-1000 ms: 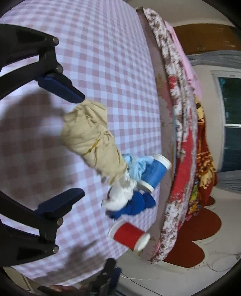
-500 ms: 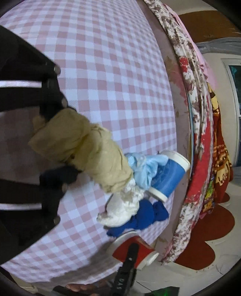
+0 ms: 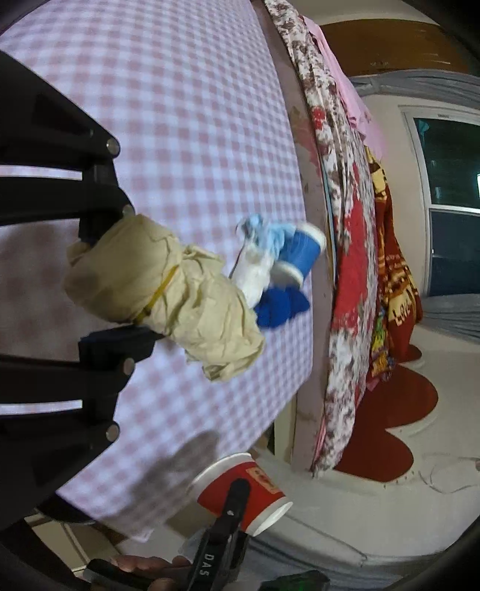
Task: Collect trash
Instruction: 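Carry the beige cloth and red paper cup over the black bin with both tools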
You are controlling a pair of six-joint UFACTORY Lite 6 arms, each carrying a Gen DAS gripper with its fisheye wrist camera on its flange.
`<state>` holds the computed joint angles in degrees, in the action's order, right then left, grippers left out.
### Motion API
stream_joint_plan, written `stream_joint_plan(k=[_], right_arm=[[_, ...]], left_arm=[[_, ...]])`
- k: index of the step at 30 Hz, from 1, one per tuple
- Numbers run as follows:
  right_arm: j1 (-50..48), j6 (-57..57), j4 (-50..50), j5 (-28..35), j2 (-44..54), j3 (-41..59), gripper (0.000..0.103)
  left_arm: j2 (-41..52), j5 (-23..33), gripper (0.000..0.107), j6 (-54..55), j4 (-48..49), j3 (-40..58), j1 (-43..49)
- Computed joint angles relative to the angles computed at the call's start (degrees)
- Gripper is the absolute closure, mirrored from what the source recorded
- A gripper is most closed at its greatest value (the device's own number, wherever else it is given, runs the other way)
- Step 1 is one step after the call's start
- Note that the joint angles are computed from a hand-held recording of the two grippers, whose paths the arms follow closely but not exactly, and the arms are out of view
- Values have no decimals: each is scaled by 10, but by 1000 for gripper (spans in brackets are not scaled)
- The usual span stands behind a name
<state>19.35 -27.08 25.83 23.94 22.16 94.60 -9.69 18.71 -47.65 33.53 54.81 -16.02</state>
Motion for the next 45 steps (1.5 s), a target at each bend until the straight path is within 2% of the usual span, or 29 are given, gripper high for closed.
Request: stream_joint_plan(k=[6, 18, 28, 45], right_arm=[[-49, -106, 101, -9, -126, -142, 48], [-203, -296, 253, 57, -289, -298, 48], [-326, -400, 315, 127, -343, -355, 48], [-497, -502, 333, 224, -333, -396, 48]], left_arm=[[-14, 49, 72, -176, 123, -4, -112], [42, 143, 72, -320, 221, 64, -291], [117, 165, 72, -342, 234, 144, -363], [264, 155, 72, -320, 205, 275, -443]])
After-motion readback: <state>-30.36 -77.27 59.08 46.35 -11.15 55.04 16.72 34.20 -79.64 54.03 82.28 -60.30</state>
